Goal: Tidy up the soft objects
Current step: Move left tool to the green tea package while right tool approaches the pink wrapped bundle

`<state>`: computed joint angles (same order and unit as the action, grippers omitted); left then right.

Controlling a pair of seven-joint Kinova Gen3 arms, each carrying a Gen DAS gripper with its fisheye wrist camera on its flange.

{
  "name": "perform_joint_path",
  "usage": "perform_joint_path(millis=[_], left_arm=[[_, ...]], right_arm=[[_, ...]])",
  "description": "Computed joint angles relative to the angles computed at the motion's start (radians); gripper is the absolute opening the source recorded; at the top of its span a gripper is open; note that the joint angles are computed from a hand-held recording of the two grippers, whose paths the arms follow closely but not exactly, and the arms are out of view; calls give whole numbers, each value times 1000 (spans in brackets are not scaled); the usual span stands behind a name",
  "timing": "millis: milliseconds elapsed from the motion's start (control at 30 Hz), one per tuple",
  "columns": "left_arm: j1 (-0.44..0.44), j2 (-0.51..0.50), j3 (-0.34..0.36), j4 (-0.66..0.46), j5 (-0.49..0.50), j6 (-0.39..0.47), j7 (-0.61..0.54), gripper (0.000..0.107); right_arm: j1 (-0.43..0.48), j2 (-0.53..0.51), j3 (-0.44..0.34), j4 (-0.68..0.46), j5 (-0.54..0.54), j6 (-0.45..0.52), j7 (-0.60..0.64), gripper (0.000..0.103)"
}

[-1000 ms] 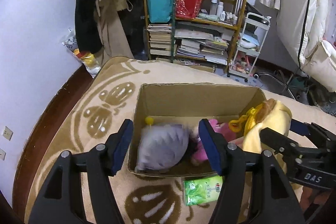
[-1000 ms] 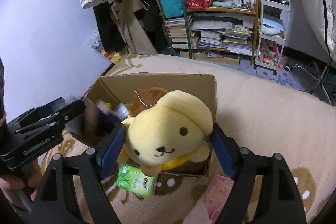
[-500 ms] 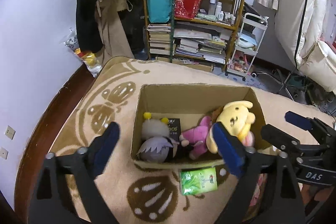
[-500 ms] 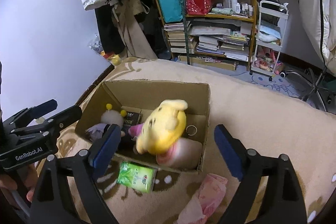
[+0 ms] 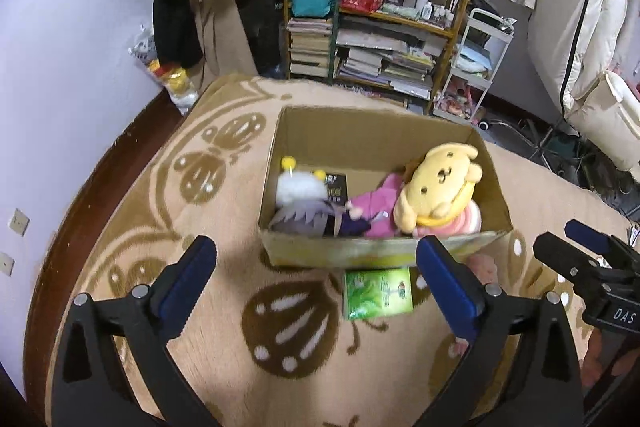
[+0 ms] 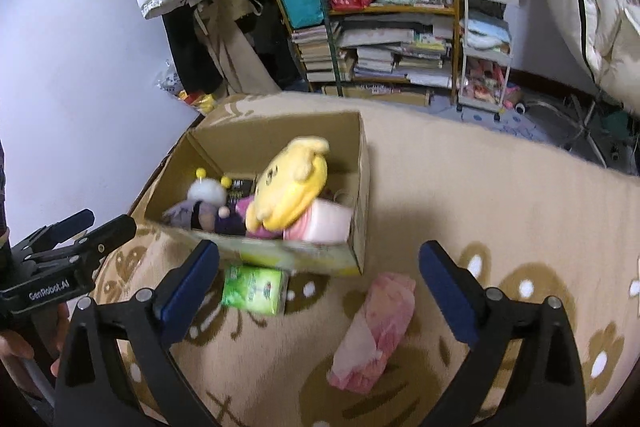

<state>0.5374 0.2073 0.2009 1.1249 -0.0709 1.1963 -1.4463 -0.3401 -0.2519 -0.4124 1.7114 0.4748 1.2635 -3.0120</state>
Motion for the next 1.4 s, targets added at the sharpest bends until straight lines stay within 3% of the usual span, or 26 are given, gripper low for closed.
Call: perform_joint_path(millis=[433, 767, 1400], left_arm=[[-1, -4, 13, 102, 18, -13, -32, 99], [26, 34, 15, 152, 16, -52, -23, 99], [81, 132, 6, 129, 10, -43, -24, 99]], right_arm=[[-18, -9, -13, 65, -60, 26, -65, 103], [-12, -6, 30, 135, -118, -28, -48, 103], [15, 42, 146, 221, -247, -154, 49, 103]])
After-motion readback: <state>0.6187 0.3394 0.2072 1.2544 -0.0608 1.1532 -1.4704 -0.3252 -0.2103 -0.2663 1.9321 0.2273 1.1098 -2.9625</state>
